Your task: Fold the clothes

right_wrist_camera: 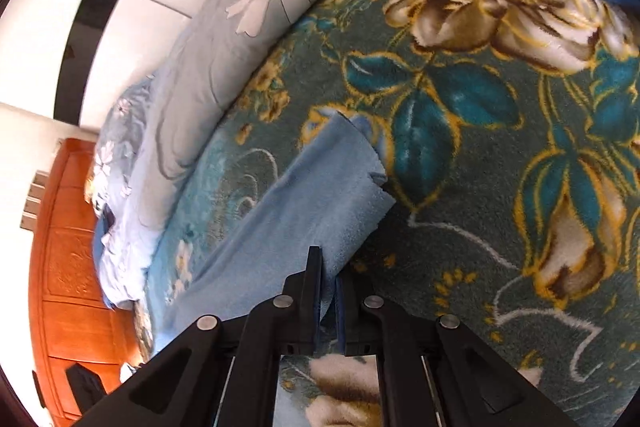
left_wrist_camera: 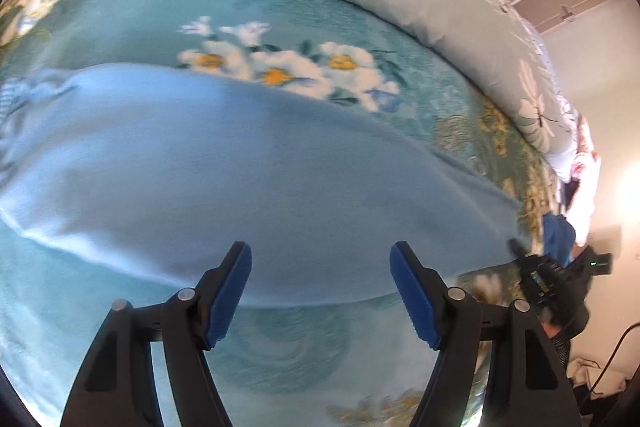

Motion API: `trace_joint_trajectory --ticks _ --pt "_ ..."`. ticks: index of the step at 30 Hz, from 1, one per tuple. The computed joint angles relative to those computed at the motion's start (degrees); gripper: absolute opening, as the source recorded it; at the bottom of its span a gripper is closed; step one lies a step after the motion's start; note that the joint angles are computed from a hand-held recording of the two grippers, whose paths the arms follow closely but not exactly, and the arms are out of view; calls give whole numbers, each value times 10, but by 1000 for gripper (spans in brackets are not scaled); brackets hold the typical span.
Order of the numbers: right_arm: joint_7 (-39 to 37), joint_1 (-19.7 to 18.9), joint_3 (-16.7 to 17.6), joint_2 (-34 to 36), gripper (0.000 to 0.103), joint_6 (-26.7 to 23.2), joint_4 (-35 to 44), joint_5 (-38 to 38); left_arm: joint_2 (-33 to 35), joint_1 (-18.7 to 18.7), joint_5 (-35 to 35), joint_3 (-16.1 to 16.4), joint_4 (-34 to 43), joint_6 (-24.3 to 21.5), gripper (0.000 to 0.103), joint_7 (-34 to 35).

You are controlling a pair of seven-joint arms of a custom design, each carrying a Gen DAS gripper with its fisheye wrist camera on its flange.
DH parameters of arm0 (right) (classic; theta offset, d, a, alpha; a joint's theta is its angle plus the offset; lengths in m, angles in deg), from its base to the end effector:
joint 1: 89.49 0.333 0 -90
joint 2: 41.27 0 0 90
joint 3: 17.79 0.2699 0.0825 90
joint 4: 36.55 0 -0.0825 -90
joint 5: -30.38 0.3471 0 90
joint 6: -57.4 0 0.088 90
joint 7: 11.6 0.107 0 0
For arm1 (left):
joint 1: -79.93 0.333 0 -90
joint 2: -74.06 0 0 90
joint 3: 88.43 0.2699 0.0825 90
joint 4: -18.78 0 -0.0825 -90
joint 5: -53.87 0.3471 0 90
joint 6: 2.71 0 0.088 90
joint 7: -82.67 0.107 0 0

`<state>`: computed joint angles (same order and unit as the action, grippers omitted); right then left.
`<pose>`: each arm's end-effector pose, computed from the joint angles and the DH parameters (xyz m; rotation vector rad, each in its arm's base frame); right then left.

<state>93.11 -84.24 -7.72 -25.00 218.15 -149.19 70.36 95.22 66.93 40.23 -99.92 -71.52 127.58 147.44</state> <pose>0.5888 0.1236 0.3629 -1.1380 2.1877 0.1642 0.5911 -0.2581 0.4370 2.2386 -1.9017 0.6049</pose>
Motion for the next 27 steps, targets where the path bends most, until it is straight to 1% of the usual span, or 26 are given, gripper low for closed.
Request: trace_joint_trajectory --ticks 1,3,4,5,6,7,8,9,10,11,15,20,22,23,27 --pt "13 3 -7 2 10 -12 4 -16 17 -2 1 -2 23 -4 73 4" --pt "29 10 -17 -8 10 -22 2 -50 48 -6 1 -7 65 -12 73 18" --pt "61 25 -35 -15 14 -34 4 -102 62 -9 2 -8 85 -17 73 24" --pt "91 37 -51 -22 20 -47 7 -153 74 -11 3 -8 102 -24 73 28" --pt "122 50 -66 -32 21 -56 7 -213 85 -12 2 -9 116 -30 73 32" --pt "134 55 -74 -44 24 -59 3 -255 95 -12 -2 -11 130 -36 73 37" --pt "125 51 -73 -44 25 -65 11 -272 104 -12 -5 -13 141 -43 73 40" --pt "104 44 -70 -35 26 -79 30 -283 111 -13 -6 -13 150 -49 73 44" --pt "82 38 -68 -24 31 -94 51 -292 117 -14 -6 -13 157 -54 73 47" --pt "53 30 -63 -4 39 -116 81 -293 120 -15 -5 -13 159 -57 73 50" --pt "-49 4 -52 87 40 -214 216 -305 118 -17 -8 -10 148 -56 73 49" --pt "-108 -5 -53 182 41 -303 350 -324 113 -15 -11 -7 130 -53 73 38" --pt "-119 -11 -49 202 42 -314 374 -313 117 -15 -8 -5 134 -55 73 33" --pt "-124 -11 -48 206 43 -315 378 -312 120 -15 -7 -4 139 -59 73 30" --pt "-152 -12 -40 215 42 -319 391 -303 130 -17 -1 -3 153 -67 73 24"
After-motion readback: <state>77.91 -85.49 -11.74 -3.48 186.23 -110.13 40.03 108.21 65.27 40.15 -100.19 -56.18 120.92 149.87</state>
